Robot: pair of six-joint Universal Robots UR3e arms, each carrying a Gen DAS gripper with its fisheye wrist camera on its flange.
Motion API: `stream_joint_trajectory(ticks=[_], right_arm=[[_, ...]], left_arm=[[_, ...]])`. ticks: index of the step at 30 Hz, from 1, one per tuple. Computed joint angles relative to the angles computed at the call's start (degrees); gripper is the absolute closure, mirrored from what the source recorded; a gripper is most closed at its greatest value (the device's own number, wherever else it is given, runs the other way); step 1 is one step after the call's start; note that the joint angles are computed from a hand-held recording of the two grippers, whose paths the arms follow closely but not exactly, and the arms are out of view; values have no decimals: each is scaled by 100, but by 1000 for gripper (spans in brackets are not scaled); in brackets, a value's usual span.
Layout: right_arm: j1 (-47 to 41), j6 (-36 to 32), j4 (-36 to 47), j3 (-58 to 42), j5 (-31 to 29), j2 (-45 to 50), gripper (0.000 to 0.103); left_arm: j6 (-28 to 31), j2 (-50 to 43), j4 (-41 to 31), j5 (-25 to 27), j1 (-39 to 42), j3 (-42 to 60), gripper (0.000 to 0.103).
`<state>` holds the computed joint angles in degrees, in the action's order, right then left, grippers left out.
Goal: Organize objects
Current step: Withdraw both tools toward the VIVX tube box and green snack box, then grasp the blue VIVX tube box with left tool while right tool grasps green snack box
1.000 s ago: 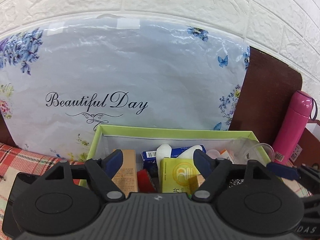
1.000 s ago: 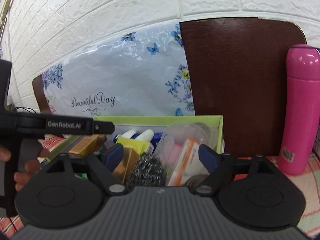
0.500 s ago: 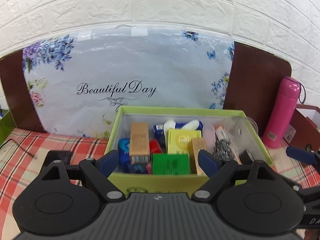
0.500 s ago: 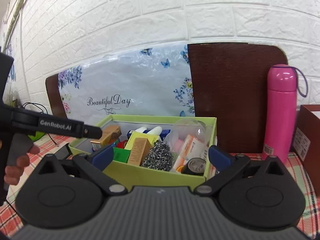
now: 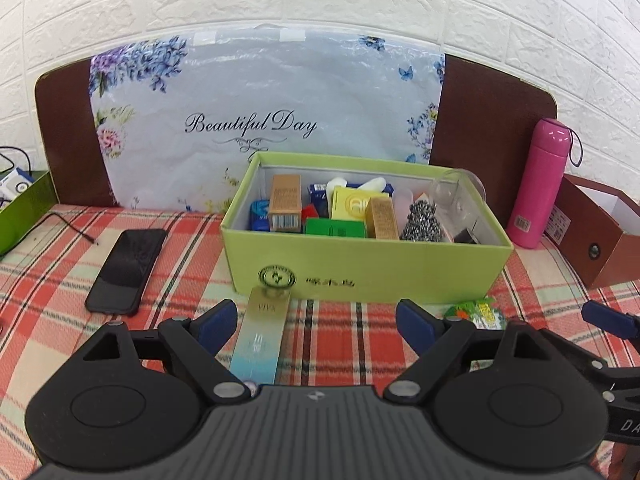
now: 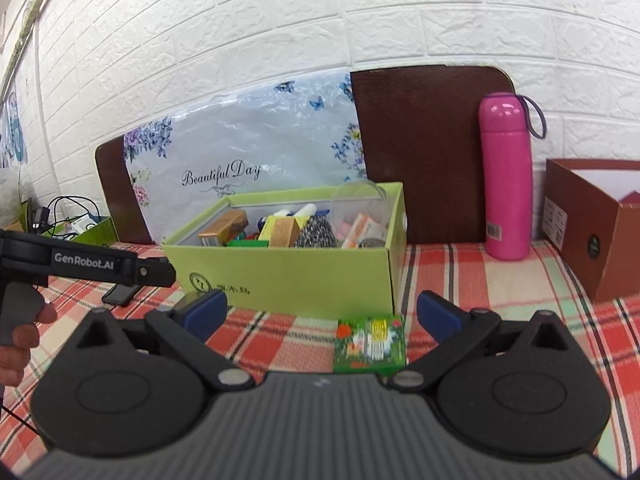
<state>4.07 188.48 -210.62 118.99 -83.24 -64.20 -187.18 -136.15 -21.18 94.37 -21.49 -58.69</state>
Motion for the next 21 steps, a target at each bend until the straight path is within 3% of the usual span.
stream_joint_trajectory(ticks=[14, 17, 21], right_arm=[[313, 302, -491, 988, -304, -102, 0], [383, 320, -534, 1049, -347, -66, 0], [451, 366, -469, 1023, -400, -37, 0]], left_arm=[[-145, 888, 1755, -82, 456, -2796, 14], [-328, 837, 1905, -124, 597, -2981, 14], [-362, 660, 1857, -602, 747, -2726, 14]])
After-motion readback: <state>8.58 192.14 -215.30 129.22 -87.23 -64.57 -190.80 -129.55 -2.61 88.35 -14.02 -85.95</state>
